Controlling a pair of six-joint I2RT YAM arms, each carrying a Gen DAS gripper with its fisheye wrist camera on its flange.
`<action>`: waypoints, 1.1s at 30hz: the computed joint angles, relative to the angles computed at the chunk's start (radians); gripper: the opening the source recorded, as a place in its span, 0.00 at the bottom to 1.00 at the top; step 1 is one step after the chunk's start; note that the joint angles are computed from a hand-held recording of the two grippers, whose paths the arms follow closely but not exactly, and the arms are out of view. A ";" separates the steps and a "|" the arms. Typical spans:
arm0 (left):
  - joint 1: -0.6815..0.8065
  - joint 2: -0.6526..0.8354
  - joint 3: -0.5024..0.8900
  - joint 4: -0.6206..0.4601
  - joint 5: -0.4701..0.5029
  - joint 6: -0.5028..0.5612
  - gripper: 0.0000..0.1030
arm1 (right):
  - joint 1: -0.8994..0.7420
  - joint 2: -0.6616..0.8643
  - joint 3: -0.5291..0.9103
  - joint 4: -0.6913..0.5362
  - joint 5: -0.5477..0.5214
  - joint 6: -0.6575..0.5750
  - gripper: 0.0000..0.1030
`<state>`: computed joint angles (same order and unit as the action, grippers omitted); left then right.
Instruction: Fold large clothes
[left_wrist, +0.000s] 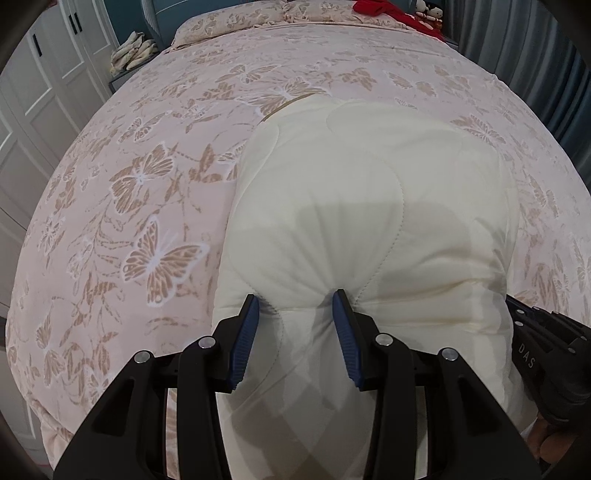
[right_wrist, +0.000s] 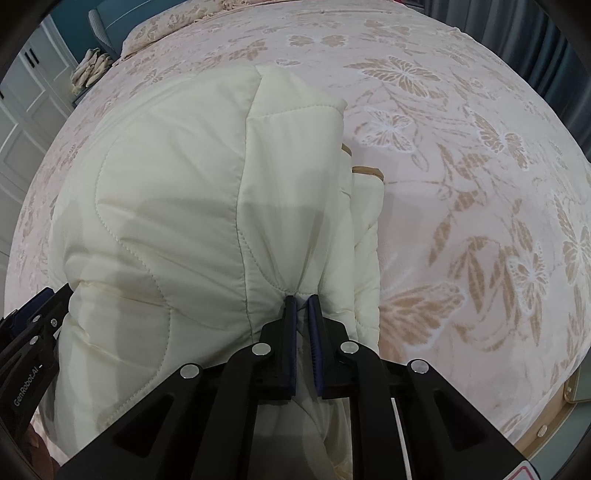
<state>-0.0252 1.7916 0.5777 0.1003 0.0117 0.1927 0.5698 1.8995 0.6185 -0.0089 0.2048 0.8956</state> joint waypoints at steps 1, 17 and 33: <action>-0.001 -0.001 0.000 0.000 0.000 0.000 0.38 | -0.002 0.000 0.000 0.000 -0.002 -0.002 0.12; 0.342 0.137 0.251 -0.348 0.409 0.014 0.88 | -0.104 -0.340 -0.311 0.193 -0.124 0.098 0.72; 0.299 0.287 0.332 -0.376 0.538 0.013 0.90 | -0.271 0.256 -0.410 1.104 -0.479 0.242 0.65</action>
